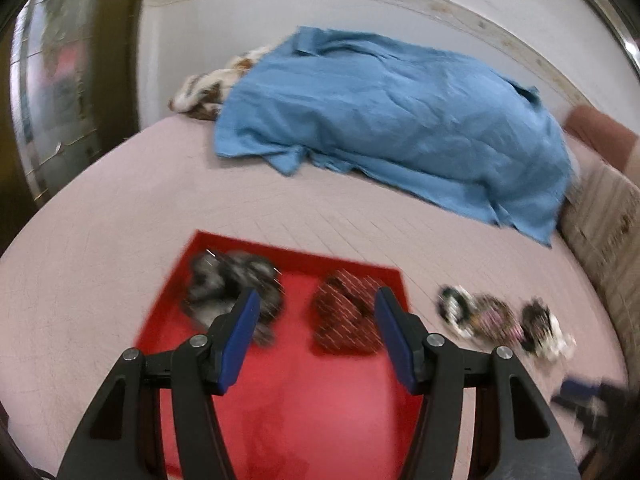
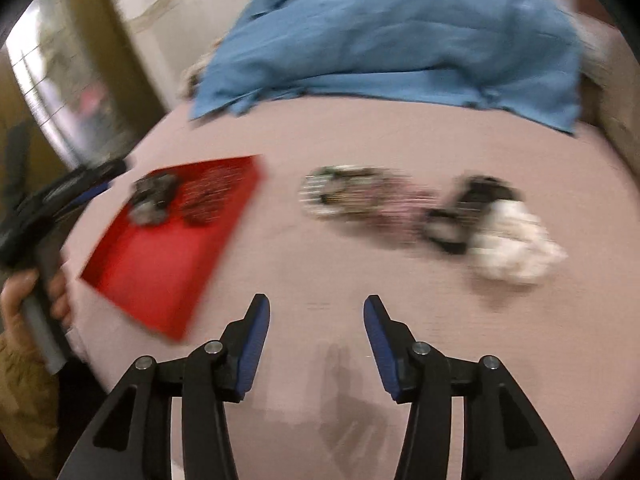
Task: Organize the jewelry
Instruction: 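Move both open tools back over the remaining accessory pile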
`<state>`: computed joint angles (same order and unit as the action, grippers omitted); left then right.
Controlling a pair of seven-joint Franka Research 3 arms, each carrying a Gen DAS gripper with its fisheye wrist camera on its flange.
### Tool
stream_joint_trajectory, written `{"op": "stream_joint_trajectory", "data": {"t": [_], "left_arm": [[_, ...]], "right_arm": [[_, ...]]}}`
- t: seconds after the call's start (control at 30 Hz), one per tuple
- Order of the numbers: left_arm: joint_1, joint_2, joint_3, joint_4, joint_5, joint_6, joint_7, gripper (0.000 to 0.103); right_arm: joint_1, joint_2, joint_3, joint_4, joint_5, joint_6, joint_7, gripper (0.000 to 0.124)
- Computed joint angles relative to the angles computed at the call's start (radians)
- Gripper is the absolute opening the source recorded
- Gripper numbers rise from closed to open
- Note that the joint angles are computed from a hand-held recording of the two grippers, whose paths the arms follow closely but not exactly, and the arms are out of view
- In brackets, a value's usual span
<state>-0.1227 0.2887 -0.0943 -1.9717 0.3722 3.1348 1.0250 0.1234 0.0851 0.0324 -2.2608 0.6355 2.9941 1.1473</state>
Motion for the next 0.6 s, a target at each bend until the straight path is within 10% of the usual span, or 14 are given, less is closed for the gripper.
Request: {"op": "stream_joint_trajectory", "data": {"t": [0.1, 0.27, 0.6], "left_arm": [[0.098, -0.023, -0.156, -0.033, -0.088, -0.030, 0.122, 0.059], [0.021, -0.036, -0.151, -0.016, -0.088, -0.068, 0.173, 0.059], [-0.051, 0.212, -0.237, 0.343, -0.279, -0.332, 0.312, 0.059]], "right_arm": [[-0.031, -0.018, -0.054, -0.029, -0.072, 0.031, 0.067, 0.053], [-0.106, 0.026, -0.075, 0.008, -0.097, 0.083, 0.071, 0.060], [-0.258, 0.123, 0.031, 0.151, 0.305, -0.024, -0.283, 0.060]]}}
